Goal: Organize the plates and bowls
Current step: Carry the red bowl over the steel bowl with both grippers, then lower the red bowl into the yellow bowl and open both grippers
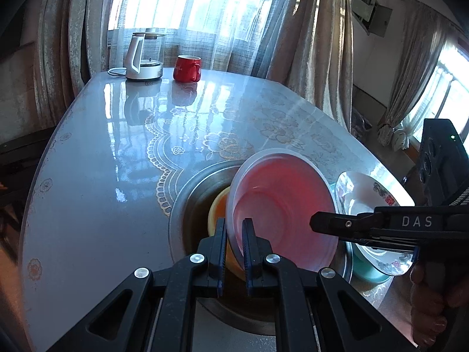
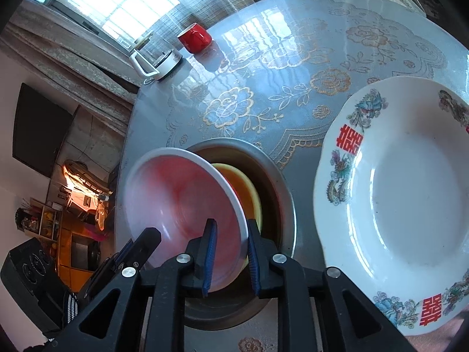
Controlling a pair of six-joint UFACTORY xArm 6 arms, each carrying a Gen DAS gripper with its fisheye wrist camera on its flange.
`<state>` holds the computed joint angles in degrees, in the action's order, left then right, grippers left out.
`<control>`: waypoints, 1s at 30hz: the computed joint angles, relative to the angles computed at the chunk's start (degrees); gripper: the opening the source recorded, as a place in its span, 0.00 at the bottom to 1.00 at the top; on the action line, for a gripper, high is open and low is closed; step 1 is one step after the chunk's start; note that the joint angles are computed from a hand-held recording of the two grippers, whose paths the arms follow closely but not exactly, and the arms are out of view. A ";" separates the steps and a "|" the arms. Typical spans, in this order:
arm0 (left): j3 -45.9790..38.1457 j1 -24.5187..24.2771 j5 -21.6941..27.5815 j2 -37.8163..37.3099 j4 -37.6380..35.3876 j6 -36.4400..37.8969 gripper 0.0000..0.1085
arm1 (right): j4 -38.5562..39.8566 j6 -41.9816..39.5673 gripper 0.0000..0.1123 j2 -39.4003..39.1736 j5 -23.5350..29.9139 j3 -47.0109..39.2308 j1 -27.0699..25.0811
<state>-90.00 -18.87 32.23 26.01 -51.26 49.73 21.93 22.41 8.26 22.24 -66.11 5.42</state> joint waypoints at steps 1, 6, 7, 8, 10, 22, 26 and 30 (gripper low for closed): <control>-0.23 0.09 0.27 0.17 0.27 -0.37 0.10 | 0.04 -0.01 0.19 -0.05 -0.09 0.05 -0.07; -0.24 0.20 0.26 0.14 1.14 -1.89 0.10 | -0.95 0.30 0.21 -0.22 -0.43 0.34 0.03; -0.34 0.24 0.31 0.16 1.49 -2.36 0.10 | -0.80 0.14 0.21 -0.27 -0.42 0.39 0.04; -0.24 0.22 -0.08 0.07 1.92 -2.95 0.10 | -0.66 0.02 0.21 -0.29 -0.35 0.40 0.02; 0.27 -0.07 -1.35 -0.22 2.46 -3.07 0.10 | -0.04 -0.21 0.21 -0.49 -0.37 0.66 -0.03; -0.04 -1.55 -3.49 1.05 6.58 -3.55 0.14 | -0.47 0.88 0.21 -1.53 -1.17 1.47 -0.20; -1.23 -0.69 -1.09 1.15 5.45 -4.00 0.14 | 0.40 -0.29 0.26 -1.44 -1.26 1.08 -0.08; -1.67 -0.19 0.14 0.85 5.03 -4.07 0.14 | 1.83 -2.12 0.28 -1.40 -1.58 0.78 0.11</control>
